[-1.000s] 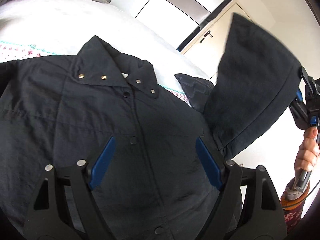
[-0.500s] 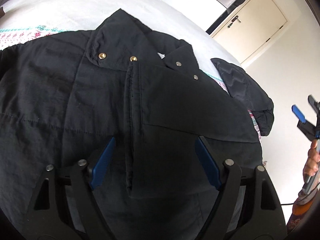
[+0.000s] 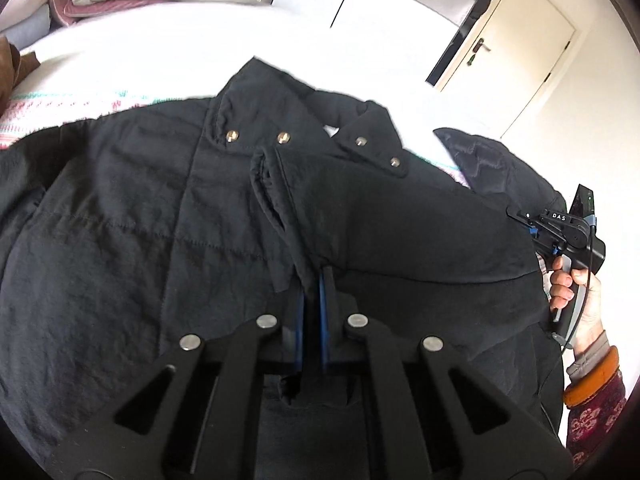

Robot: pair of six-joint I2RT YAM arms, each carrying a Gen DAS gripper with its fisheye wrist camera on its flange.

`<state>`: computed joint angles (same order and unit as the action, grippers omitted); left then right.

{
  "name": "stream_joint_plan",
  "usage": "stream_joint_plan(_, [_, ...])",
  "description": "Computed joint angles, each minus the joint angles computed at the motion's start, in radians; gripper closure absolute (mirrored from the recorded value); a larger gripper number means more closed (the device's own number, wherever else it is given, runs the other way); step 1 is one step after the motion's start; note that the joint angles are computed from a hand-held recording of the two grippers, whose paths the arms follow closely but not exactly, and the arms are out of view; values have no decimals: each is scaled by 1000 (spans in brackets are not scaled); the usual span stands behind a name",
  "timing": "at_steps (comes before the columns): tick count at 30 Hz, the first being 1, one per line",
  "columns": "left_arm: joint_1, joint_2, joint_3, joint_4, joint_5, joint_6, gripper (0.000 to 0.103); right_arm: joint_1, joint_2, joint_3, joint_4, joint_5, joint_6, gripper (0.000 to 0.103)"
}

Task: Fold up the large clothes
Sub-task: 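Grasp the jacket front near the collar with the left tool and smooth it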

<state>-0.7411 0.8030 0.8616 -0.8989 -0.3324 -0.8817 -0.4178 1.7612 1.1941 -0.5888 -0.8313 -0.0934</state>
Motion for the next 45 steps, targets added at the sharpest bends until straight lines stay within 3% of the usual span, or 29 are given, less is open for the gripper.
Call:
stream_joint_plan(2, [-21,12,17,5,-38,23,95,13,-117,-72,120,4,-8,95])
stream_joint_plan(3, [3,37,16,24,-3,49,95,33,-132,-73,140,67,-36,95])
stream_joint_plan(6, [63,142,-8,70,90,111,93,69,-6,23,50,194,-66,91])
stream_joint_plan(9, [63,112,-29,82,79,160,90,5,-9,14,5,146,-94,76])
stream_joint_plan(12, [96,71,-33,73,120,183,90,-78,-106,-5,-152,95,-343,66])
stream_joint_plan(15, [97,71,-7,29,116,170,87,-162,-264,-88,-310,85,-664,63])
stream_joint_plan(18, [-3,57,34,-10,-24,107,77,-236,-426,-204,-421,110,-959,55])
stream_joint_plan(21, [-97,70,70,17,-142,95,60,-248,-587,-348,-405,166,-1133,50])
stream_joint_plan(23, [-101,122,82,79,-112,139,56,-171,-679,-447,-306,231,-1099,50])
stream_joint_plan(26, [-63,183,15,253,69,193,55,-55,-709,-502,-129,327,-906,51])
stream_joint_plan(28, [-85,291,15,238,40,187,55,-96,-661,-464,-138,287,-882,51])
stream_joint_plan(30, [-140,300,-25,278,-33,222,55,-170,-596,-433,-171,273,-934,51])
stream_joint_plan(32, [-151,305,3,234,-38,215,55,-202,-539,-462,-127,365,-974,52])
stream_joint_plan(36, [-181,313,91,104,-51,216,50,-363,-459,-343,-332,256,-1060,52])
stream_joint_plan(40, [-170,282,101,165,-56,250,43,-441,-500,-234,-579,47,-1135,52])
stream_joint_plan(42, [-148,298,103,206,-26,256,39,-371,-572,-241,-570,-3,-1040,52])
stream_joint_plan(45, [-109,305,50,260,61,249,28,-160,-669,-329,-381,74,-769,52])
